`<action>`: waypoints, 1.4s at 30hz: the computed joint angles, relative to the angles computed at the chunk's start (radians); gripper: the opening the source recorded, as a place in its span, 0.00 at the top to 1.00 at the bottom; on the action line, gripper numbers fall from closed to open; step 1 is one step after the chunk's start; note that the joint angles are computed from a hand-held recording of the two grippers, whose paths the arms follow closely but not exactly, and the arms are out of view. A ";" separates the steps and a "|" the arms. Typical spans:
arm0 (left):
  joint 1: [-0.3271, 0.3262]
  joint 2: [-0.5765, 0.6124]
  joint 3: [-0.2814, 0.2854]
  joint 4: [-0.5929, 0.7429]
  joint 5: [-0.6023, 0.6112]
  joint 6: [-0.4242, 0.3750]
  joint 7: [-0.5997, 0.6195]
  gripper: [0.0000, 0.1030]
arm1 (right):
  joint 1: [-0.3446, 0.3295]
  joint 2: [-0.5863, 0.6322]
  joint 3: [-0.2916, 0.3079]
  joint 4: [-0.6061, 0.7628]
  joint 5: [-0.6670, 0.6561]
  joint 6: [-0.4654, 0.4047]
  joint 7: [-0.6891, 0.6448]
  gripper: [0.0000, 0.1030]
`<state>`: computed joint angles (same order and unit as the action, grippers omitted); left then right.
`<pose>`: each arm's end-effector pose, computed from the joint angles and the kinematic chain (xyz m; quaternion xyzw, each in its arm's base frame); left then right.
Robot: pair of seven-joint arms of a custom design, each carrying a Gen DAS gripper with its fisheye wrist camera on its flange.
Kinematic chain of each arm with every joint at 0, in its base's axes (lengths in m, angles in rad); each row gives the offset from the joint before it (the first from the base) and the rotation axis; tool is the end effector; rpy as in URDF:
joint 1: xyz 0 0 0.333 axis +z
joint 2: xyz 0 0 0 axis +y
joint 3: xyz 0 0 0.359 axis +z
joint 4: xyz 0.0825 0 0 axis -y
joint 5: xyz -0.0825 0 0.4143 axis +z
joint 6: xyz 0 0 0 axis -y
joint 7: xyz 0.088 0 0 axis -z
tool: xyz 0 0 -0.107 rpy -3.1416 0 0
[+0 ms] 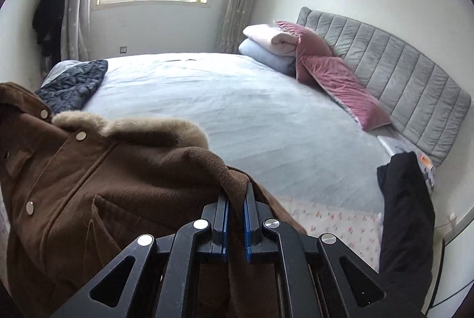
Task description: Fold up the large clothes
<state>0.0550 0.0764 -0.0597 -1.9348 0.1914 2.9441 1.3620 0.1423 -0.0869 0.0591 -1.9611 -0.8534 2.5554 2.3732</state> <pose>0.6574 -0.0142 0.5887 -0.6427 0.6189 -0.3129 0.3254 0.5908 0.1328 0.6203 -0.6200 0.6423 -0.4047 0.1981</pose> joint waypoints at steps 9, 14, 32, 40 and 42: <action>-0.033 0.023 0.010 -0.043 0.177 -0.058 -0.016 0.40 | 0.053 0.115 -0.055 0.112 0.155 -0.013 -0.040 0.24; -0.025 -0.140 -0.023 -0.236 -0.216 -0.011 0.375 0.18 | 0.064 -0.043 -0.014 -0.028 0.194 -0.054 -0.201 0.23; -0.143 -0.426 0.083 -0.613 -0.668 -0.278 0.766 0.14 | -0.046 -0.284 -0.039 -0.521 0.631 -0.174 -0.438 0.83; -0.161 -0.410 0.101 -0.625 -0.751 -0.293 0.798 0.14 | -0.207 -0.206 -0.006 -0.286 0.200 -0.336 -0.210 0.93; -0.160 -0.405 0.097 -0.619 -0.768 -0.307 0.803 0.14 | -0.218 -0.193 -0.038 -0.245 0.194 -0.263 -0.160 0.92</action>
